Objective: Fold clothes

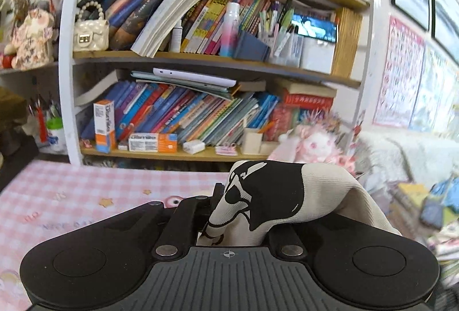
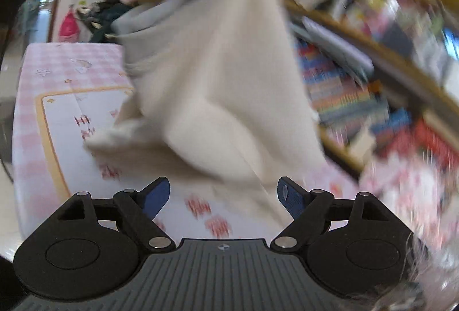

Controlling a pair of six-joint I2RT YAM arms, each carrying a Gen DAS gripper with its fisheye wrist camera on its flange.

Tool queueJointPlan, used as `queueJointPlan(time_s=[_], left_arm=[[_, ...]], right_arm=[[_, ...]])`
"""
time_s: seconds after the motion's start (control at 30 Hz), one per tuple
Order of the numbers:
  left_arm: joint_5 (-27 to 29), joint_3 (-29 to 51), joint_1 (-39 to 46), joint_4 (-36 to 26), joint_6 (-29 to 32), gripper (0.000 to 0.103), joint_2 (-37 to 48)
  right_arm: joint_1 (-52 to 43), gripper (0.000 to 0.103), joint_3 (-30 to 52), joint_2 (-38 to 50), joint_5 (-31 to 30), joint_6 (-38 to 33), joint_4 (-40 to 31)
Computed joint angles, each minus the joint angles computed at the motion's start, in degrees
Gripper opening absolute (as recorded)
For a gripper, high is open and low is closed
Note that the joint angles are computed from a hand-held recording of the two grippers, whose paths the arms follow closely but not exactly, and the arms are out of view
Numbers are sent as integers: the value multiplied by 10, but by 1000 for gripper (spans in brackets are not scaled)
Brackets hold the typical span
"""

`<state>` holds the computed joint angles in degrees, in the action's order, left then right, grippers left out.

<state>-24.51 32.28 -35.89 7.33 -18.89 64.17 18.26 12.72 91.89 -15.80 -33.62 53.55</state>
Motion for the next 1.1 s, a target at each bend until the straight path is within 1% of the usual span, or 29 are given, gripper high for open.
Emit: queueJointPlan(time_s=[0.03,0.07,0.1,0.13,0.17,0.2,0.23,0.27,0.3,0.33,0.4,0.43,0.5,0.53,0.6,0.63,0.67,0.7,0.77,0.87,0.93,0.97,1.0,1.1], left_arm=[[6,-3,2,-6,-7,4,-12],[11,-5,3,-13,-14,4,-24],[12,-8,8,-23,-16,4,-38],[6,-12,16,-36,-16,4,-50],[1,-16,24,-48,-17,4,-62],[-3,-21,34,-61,-18,4,-74],[-2,-33,53,-75,-25,4,-89],[12,-47,78,-85,-30,4,-104],[34,-59,104,-91,-32,8,-116],[62,-78,134,-88,-35,13,-123],[141,-121,182,-47,-31,18,-125],[160,-140,188,-20,-31,21,-122],[168,-167,174,25,-30,22,-106],[177,-176,173,38,-36,22,-107],[193,-194,171,64,-49,22,-108],[199,-202,174,67,-58,22,-117],[209,-206,181,61,-62,22,-128],[219,-210,188,55,-65,22,-139],[240,-216,203,40,-72,22,-159],[249,-203,204,-22,-69,25,-178],[253,-200,203,-57,-62,25,-199],[251,-197,200,-69,-63,25,-204],[249,-195,197,-81,-64,25,-209],[233,-184,186,-127,-60,25,-229]], right_arm=[[15,81,2,28,8,-7,43],[28,77,3,50,17,-14,82],[34,70,7,61,20,-20,100],[26,40,14,50,10,-21,85],[19,11,22,39,1,-22,69],[7,10,31,18,-16,-17,39],[-19,9,42,-19,-49,-1,-13],[-51,8,54,-52,-84,16,-60],[-80,7,72,-85,-112,28,-107],[-99,7,90,-111,-130,36,-141],[-136,7,129,-149,-165,54,-201],[-150,7,148,-164,-179,59,-228],[-156,7,181,-188,-189,32,-293],[-158,7,198,-197,-192,14,-327],[-165,8,240,-201,-193,-34,-421],[-164,9,252,-204,-184,-59,-463],[-167,12,259,-202,-176,-87,-494],[-177,14,255,-198,-174,-114,-508],[-192,15,234,-190,-176,-152,-522],[-190,15,195,-176,-165,-186,-520],[-175,17,160,-166,-137,-196,-493],[-168,23,143,-160,-124,-199,-478],[-161,26,128,-155,-114,-204,-463],[-145,27,89,-147,-102,-230,-425]])
